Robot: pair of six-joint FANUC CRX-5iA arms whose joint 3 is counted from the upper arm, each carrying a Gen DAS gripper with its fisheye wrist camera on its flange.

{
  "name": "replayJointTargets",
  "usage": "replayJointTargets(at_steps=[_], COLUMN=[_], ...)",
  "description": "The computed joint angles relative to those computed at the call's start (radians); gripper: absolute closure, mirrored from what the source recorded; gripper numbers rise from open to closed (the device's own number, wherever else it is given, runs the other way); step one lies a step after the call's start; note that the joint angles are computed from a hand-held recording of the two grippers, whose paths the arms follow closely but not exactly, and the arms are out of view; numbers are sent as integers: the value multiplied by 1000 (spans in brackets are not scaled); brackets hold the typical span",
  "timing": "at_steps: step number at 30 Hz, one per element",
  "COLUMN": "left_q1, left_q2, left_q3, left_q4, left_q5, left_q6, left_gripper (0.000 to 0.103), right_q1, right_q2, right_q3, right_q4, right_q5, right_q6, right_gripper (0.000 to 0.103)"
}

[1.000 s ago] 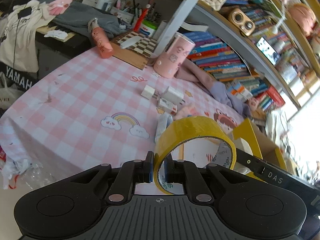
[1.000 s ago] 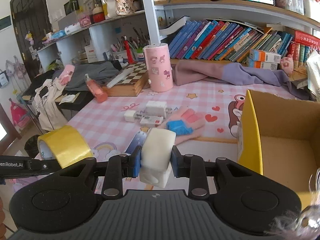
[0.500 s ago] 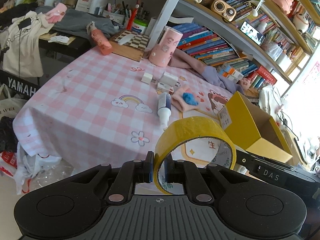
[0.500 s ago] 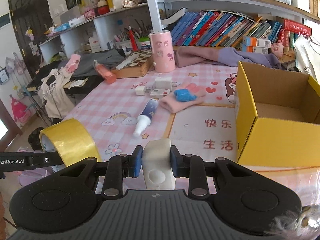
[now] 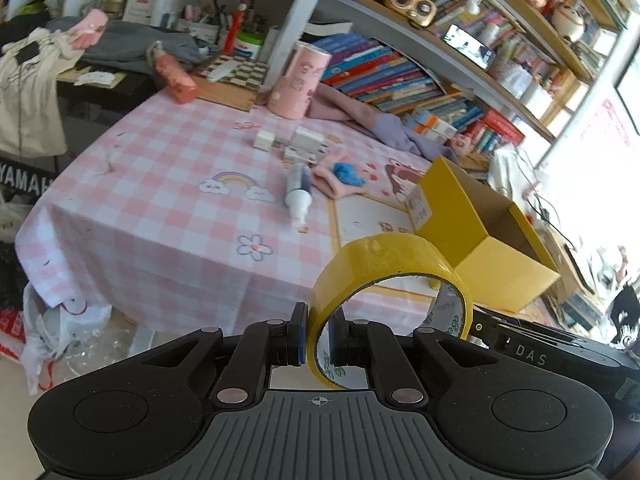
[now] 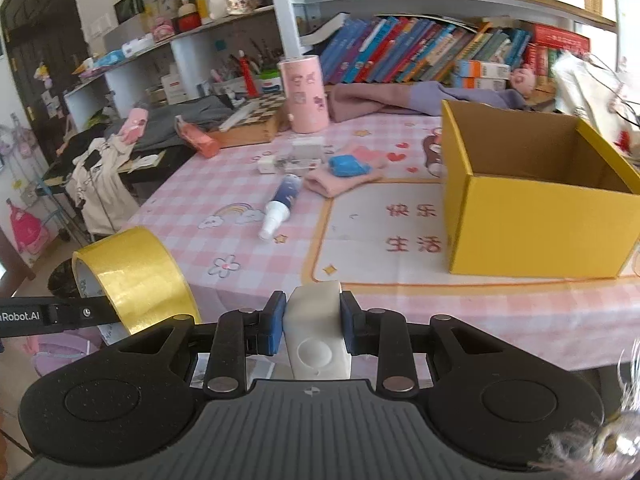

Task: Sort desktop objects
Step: 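Carry the tape roll and eraser block with both tools over the yellow box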

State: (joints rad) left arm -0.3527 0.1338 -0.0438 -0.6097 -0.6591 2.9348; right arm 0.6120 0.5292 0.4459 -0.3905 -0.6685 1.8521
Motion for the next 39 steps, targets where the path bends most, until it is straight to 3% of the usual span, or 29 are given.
replayJointTargets(at_steps=[9,24,32,39], left_q1=[18,56,57,57], left_q2=[31,116,154,180], left_q3=[6,18,33,40], left_q4=[100,397,519,610], left_q5=[84,223,247,252], left_q6=[-148,-530,-717,-831], left_gripper=[94,94,94,94], right_q1=[-3,-21,-29,-33], right_q2=[-51,-121,-153,-154], right_q3=[-100,-255,-334,-336], right_q4=[95,291,411,423], right_q5=[62,141,190,166], right_q6=[-107,-360,-533,-553], right_gripper=[77,77,77,77])
